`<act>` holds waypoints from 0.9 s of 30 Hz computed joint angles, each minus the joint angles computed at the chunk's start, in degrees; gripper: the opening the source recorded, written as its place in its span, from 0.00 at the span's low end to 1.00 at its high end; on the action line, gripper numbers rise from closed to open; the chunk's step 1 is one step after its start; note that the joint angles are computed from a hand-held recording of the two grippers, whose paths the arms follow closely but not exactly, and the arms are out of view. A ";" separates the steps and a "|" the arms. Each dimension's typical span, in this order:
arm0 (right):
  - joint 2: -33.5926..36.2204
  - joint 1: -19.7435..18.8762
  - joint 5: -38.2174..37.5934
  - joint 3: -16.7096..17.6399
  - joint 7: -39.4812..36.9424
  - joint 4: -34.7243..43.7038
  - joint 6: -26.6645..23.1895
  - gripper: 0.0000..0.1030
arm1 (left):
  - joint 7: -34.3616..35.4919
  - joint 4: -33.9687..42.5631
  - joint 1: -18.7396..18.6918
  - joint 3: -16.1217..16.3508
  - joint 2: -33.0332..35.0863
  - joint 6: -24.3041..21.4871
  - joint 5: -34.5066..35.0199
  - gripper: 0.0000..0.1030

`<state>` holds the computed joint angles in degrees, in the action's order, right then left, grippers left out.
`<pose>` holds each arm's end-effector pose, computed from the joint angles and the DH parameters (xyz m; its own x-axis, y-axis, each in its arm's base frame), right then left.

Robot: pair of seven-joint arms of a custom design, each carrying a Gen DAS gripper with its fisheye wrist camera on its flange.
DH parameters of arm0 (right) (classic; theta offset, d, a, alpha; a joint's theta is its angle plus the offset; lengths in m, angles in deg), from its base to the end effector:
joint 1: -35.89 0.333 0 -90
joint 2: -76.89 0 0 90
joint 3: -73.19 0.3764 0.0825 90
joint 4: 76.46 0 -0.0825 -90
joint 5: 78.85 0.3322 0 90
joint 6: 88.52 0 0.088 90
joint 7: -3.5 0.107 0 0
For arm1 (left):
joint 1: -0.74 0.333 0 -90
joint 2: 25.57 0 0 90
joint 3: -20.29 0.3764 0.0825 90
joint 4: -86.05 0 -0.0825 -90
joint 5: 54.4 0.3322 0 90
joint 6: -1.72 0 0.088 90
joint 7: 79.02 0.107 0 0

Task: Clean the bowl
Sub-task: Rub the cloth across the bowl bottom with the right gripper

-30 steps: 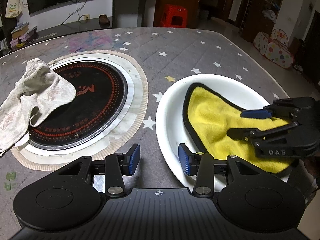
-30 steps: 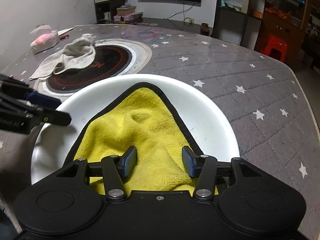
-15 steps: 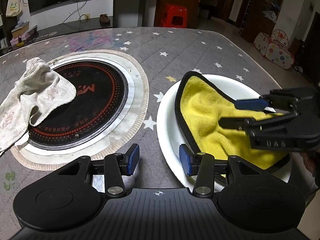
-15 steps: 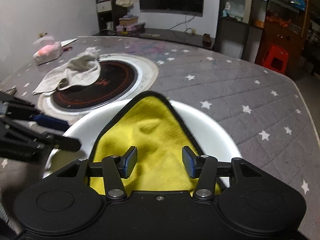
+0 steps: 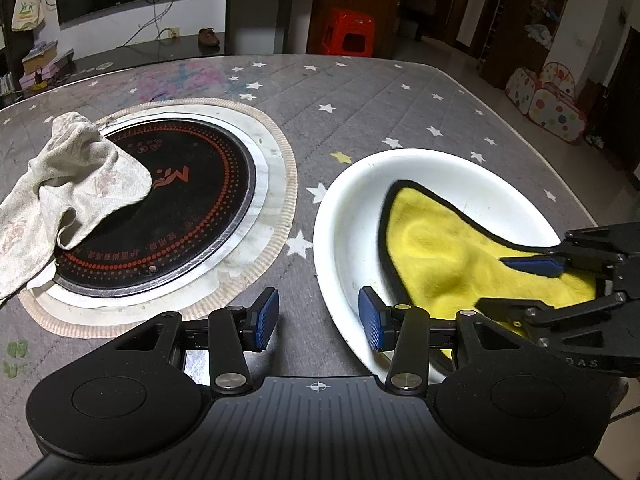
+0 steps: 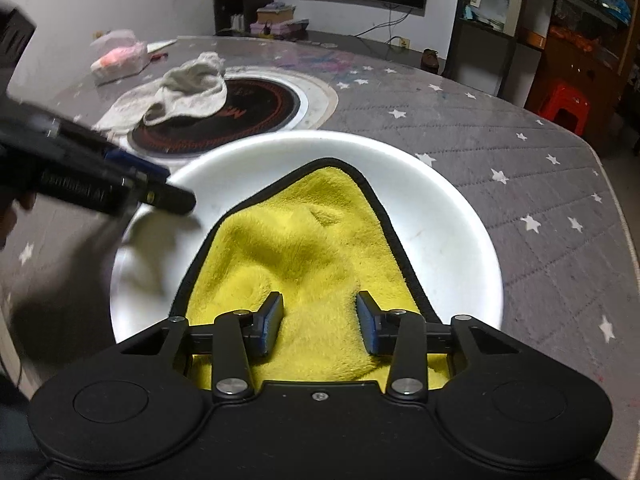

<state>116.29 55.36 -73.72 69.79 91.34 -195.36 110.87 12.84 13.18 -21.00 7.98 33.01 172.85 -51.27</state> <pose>0.6148 0.1726 0.2714 0.2368 -0.9711 0.0292 -0.7263 -0.1969 -0.6586 0.7026 -0.3918 0.2844 -0.5220 -0.8445 0.1201 -0.6852 0.3313 -0.6486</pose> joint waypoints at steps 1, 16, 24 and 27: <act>0.05 -0.10 0.07 0.01 0.06 0.11 -0.10 0.41 | 0.00 0.04 -0.01 0.01 0.03 -0.02 0.03 0.44; 5.95 -1.86 0.40 0.11 3.10 10.37 -1.93 0.41 | 0.39 0.50 0.46 -0.70 0.40 -0.31 -0.25 0.45; 8.64 -2.14 -2.41 1.37 2.28 16.80 -5.39 0.43 | 0.39 0.08 0.75 -1.00 0.19 0.09 -0.67 0.45; 8.70 -2.45 -3.77 2.40 1.57 17.07 -5.57 0.43 | 0.27 -0.54 0.91 -1.07 -0.13 0.65 -0.80 0.45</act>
